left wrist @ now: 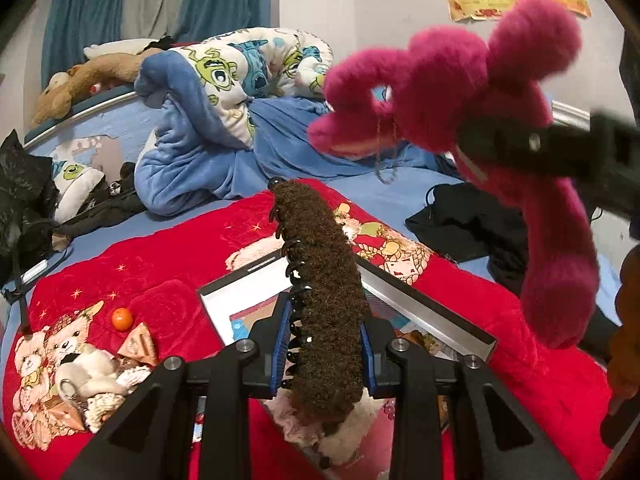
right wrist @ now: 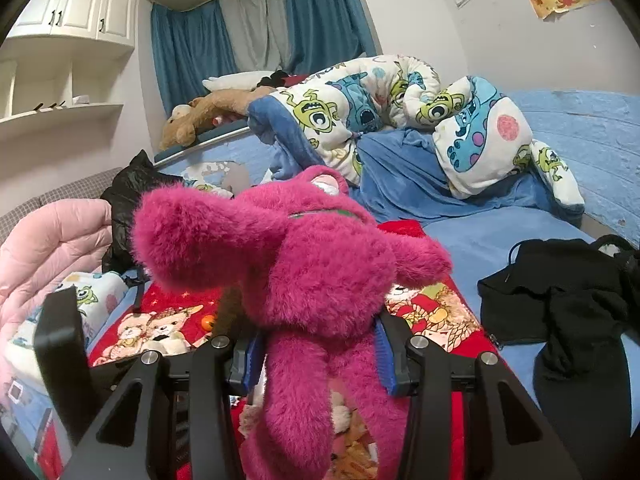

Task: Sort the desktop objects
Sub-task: 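Carry the brown strip with the left tool while the right tool carries the pink plush to the box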

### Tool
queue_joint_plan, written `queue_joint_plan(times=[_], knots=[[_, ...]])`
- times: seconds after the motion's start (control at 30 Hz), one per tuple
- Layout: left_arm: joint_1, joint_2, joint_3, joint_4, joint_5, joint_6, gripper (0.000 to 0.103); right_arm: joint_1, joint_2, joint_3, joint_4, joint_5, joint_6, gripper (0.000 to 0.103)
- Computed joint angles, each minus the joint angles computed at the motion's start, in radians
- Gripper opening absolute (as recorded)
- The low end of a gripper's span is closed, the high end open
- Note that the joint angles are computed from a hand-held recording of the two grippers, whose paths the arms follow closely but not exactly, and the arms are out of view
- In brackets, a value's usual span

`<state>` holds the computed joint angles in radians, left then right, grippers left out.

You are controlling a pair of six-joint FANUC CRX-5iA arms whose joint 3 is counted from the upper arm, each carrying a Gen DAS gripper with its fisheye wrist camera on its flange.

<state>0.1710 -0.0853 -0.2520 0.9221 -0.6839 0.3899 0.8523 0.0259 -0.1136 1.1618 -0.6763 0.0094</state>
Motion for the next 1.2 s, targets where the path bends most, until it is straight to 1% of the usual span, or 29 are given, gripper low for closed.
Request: queue_joint_plan(times=[0.07, 0.13, 0.23, 0.3, 0.33, 0.37, 0.43, 0.53, 0.6, 0.67, 0.7, 0.8, 0.83, 0.9, 0.97, 1.0, 1.07, 1.1, 1.2], knots=[[-0.014, 0.023, 0.008, 0.0, 0.011, 0.008, 0.03, -0.019, -0.009, -0.022, 0.022, 0.035, -0.04, 0.044], [-0.025, 0.052, 0.022, 0.0, 0.013, 0.021, 0.03, -0.05, -0.012, -0.045, 0.051, 0.098, -0.088, 0.044], [-0.042, 0.095, 0.047, -0.033, 0.047, 0.042, 0.03, -0.096, 0.001, -0.064, 0.086, 0.185, -0.156, 0.044], [-0.047, 0.125, 0.07, -0.062, 0.058, 0.076, 0.03, -0.13, 0.016, -0.07, 0.104, 0.249, -0.21, 0.044], [-0.047, 0.145, 0.088, -0.075, 0.054, 0.099, 0.03, -0.14, 0.031, -0.063, 0.095, 0.269, -0.208, 0.044], [-0.044, 0.165, 0.108, -0.094, 0.047, 0.122, 0.03, -0.141, 0.046, -0.05, 0.073, 0.269, -0.183, 0.044], [-0.047, 0.202, 0.151, -0.15, 0.046, 0.172, 0.03, -0.135, 0.089, -0.007, -0.017, 0.255, -0.094, 0.044], [-0.048, 0.264, 0.233, -0.233, 0.012, 0.242, 0.03, -0.137, 0.141, 0.049, -0.145, 0.249, 0.008, 0.044], [-0.042, 0.306, 0.293, -0.278, -0.034, 0.296, 0.03, -0.136, 0.173, 0.091, -0.234, 0.224, 0.088, 0.044], [-0.042, 0.342, 0.349, -0.325, -0.062, 0.342, 0.031, -0.136, 0.196, 0.121, -0.292, 0.194, 0.141, 0.044], [-0.043, 0.36, 0.379, -0.347, -0.075, 0.365, 0.031, -0.135, 0.212, 0.15, -0.35, 0.164, 0.195, 0.044], [-0.046, 0.422, 0.479, -0.398, -0.138, 0.432, 0.031, -0.138, 0.243, 0.212, -0.505, 0.116, 0.341, 0.044], [-0.046, 0.443, 0.51, -0.408, -0.166, 0.45, 0.031, -0.139, 0.249, 0.222, -0.533, 0.107, 0.372, 0.044], [-0.044, 0.474, 0.545, -0.423, -0.206, 0.473, 0.031, -0.136, 0.274, 0.255, -0.557, 0.047, 0.395, 0.044], [-0.049, 0.482, 0.541, -0.445, -0.217, 0.474, 0.031, -0.132, 0.295, 0.282, -0.562, -0.009, 0.405, 0.044], [-0.05, 0.49, 0.544, -0.448, -0.228, 0.467, 0.031, -0.133, 0.302, 0.291, -0.58, -0.02, 0.416, 0.044], [-0.049, 0.488, 0.542, -0.445, -0.224, 0.459, 0.031, -0.134, 0.32, 0.322, -0.629, -0.052, 0.457, 0.044], [-0.047, 0.489, 0.542, -0.441, -0.23, 0.456, 0.031, -0.13, 0.333, 0.342, -0.634, -0.082, 0.479, 0.045], [-0.04, 0.481, 0.508, -0.398, -0.208, 0.423, 0.031, -0.114, 0.371, 0.4, -0.633, -0.163, 0.533, 0.045]])
